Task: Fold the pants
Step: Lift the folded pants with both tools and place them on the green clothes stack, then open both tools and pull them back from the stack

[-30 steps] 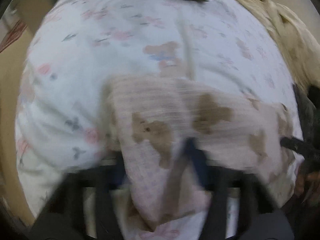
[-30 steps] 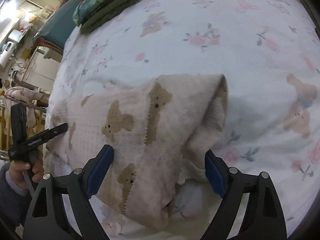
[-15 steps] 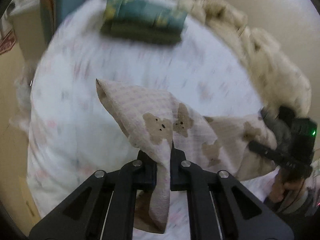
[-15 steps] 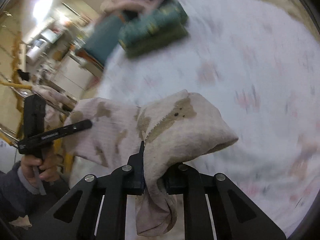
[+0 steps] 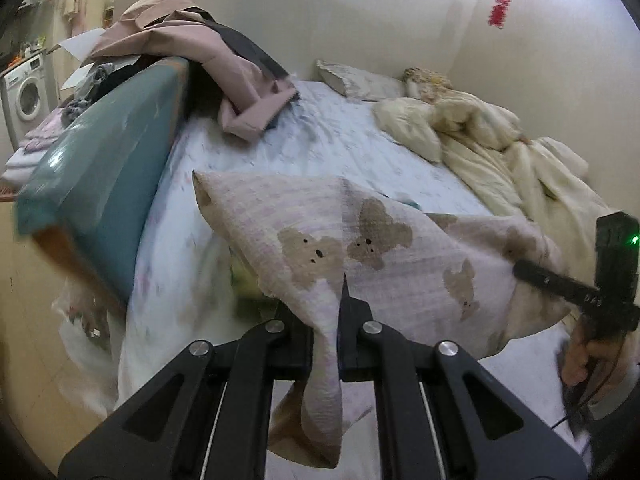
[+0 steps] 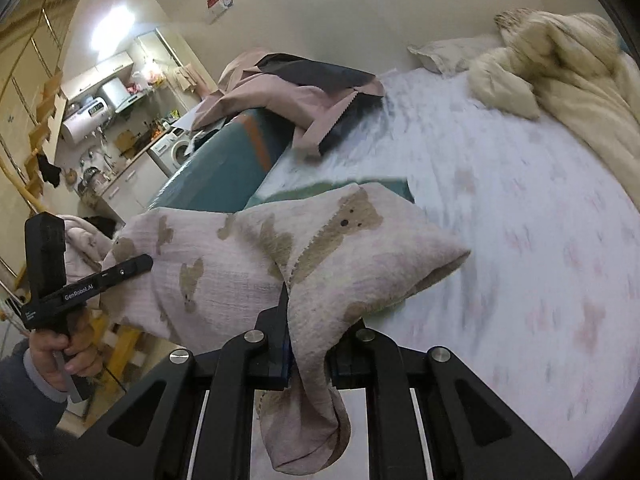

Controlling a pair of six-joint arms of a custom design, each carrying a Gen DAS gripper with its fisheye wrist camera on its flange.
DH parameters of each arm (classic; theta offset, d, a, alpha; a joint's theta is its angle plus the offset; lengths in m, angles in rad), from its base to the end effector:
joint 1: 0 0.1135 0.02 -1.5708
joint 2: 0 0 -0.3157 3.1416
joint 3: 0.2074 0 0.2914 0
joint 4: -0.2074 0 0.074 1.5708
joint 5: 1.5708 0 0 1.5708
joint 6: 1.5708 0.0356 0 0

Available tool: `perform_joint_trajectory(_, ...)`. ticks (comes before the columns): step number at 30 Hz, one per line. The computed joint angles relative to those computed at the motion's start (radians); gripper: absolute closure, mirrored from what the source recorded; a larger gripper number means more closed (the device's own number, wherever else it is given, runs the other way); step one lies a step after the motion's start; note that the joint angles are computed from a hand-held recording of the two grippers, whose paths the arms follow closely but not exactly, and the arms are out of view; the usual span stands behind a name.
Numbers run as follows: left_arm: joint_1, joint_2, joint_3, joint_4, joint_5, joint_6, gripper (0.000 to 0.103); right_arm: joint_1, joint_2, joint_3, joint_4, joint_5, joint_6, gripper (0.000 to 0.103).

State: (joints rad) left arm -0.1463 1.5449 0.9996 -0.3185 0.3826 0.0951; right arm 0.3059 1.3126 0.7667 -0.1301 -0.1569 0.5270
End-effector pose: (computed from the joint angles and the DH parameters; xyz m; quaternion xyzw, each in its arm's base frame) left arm 0.3505 -0.0651 0.2511 0.1763 0.9064 -0.1870 0.3352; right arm 0.2838 0.0955 0.2537 0.0655 0.8971 0.2391 0.3658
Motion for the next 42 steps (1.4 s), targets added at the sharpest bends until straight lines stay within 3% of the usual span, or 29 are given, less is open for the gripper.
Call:
perform_joint_trajectory(4,0.009,0.262,0.182,0.083,-0.032,-0.039,0.097,-0.075,0.275,0.171,0.071,-0.066,-0.055,0.09)
perform_joint_trajectory(9,-0.006,0.411,0.292,0.114,-0.071,-0.033,0.097,-0.118,0.5,0.308,0.115,-0.082,-0.057,0.09)
perform_joint_trajectory(12,-0.027,0.472,0.313,0.135,-0.169,-0.018,0.091,-0.146,0.564,0.328,0.12,-0.05,-0.022,0.071)
perform_joint_trajectory(14,-0.024,0.502,0.33,0.13,-0.242,-0.054,0.077,-0.159,0.567,0.331,0.071,0.035,-0.014,0.057)
perform_joint_trajectory(15,-0.024,0.512,0.339,0.121,-0.275,-0.054,0.064,-0.167,0.556,0.32,0.056,0.07,-0.01,0.047)
perform_joint_trajectory(18,-0.011,0.484,0.293,0.154,-0.42,-0.064,0.051,-0.202,0.492,0.268,0.0,0.104,0.003,0.048)
perform_joint_trajectory(20,0.006,0.439,0.244,0.158,-0.434,-0.05,0.047,-0.206,0.42,0.217,-0.019,0.128,-0.005,0.046)
perform_joint_trajectory(26,0.056,0.189,0.011,0.193,-0.345,-0.025,0.046,-0.157,0.152,0.064,-0.073,0.131,0.002,0.046)
perform_joint_trajectory(28,0.068,0.078,-0.074,0.179,-0.311,-0.04,0.046,-0.095,0.04,0.015,-0.106,0.161,0.036,0.041)
perform_joint_trajectory(30,0.08,-0.067,-0.166,0.134,-0.245,-0.036,0.046,0.002,-0.089,-0.025,-0.161,0.231,0.083,0.031)
perform_joint_trajectory(33,0.07,-0.323,-0.298,0.064,-0.235,-0.01,0.046,0.208,-0.254,-0.038,-0.288,0.379,0.168,0.028)
perform_joint_trajectory(37,0.084,-0.673,-0.397,-0.118,-0.2,-0.01,0.033,0.633,-0.378,0.016,-0.53,0.718,0.416,0.019)
perform_joint_trajectory(40,0.104,-0.927,-0.425,-0.31,-0.159,0.014,0.022,0.959,-0.329,0.102,-0.759,0.96,0.712,0.018)
perform_joint_trajectory(42,0.144,-1.056,-0.423,-0.427,-0.115,0.042,0.019,1.124,-0.259,0.163,-0.931,1.061,0.939,0.016)
